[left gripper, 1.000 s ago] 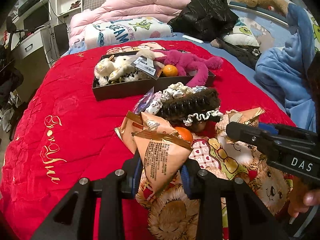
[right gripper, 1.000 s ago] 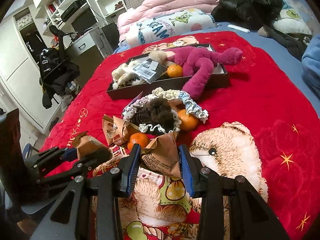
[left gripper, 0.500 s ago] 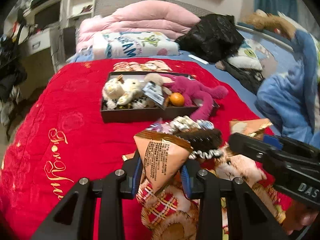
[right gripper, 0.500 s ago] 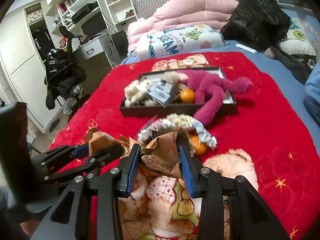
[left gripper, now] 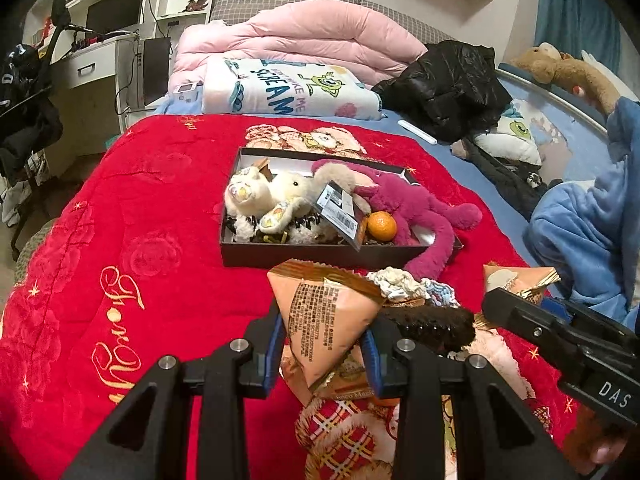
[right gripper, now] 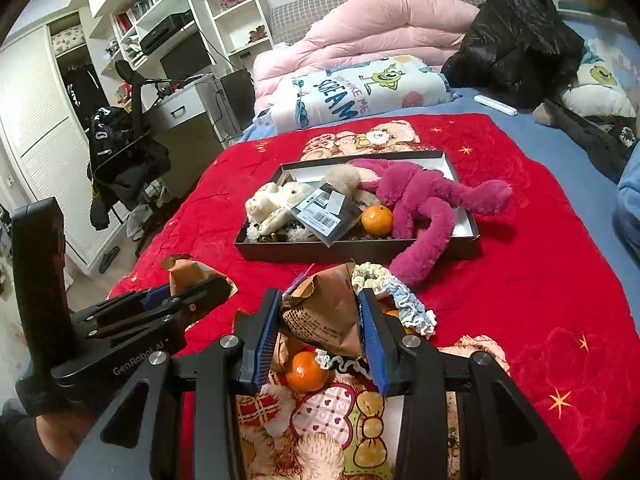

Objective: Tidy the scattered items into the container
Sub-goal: 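Lift both held snack packets up from the pile, then carry both held snack packets over the dark tray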

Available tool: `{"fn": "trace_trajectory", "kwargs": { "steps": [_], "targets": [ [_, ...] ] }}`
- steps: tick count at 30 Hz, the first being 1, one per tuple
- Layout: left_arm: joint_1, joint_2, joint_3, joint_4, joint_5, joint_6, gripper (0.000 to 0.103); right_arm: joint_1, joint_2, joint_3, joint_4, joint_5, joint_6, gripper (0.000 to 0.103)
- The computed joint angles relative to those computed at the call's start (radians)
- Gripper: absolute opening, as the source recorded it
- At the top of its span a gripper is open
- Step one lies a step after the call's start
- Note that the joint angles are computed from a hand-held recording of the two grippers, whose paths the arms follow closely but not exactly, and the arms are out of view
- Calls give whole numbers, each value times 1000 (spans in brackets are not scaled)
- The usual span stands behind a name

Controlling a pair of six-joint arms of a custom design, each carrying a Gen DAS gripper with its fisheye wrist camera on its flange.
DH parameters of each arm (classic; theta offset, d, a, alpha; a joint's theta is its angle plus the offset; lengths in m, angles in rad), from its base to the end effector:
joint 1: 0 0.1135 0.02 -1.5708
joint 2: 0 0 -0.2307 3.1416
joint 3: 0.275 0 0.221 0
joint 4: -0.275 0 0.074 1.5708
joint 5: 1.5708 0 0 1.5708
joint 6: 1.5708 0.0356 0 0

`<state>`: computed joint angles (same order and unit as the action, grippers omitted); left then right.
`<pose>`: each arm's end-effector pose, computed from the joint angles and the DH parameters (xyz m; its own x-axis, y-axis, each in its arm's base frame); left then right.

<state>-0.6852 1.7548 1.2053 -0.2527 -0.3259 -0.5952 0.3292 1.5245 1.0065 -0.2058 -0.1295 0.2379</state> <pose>0.2781 -0.2126 0.2030 -0.7004 -0.1135 -0.7046 0.0417 0.9791 -0.1992 0.2878 0.1032 0.2184 -0.7062 0.0057 -0.7080 -0.2528 0.9320 0.2597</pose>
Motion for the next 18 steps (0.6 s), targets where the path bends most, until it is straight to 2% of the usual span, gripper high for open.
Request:
{"fn": "trace_trajectory", "kwargs": {
  "steps": [11,18],
  "targets": [
    [30,82,79,-2,30,47,35,-19,86,101,-3,-30,-7,38],
    [76,184,208,-16,55,97,35,-39,204,207,-8,-57,-11,38]
  ]
}}
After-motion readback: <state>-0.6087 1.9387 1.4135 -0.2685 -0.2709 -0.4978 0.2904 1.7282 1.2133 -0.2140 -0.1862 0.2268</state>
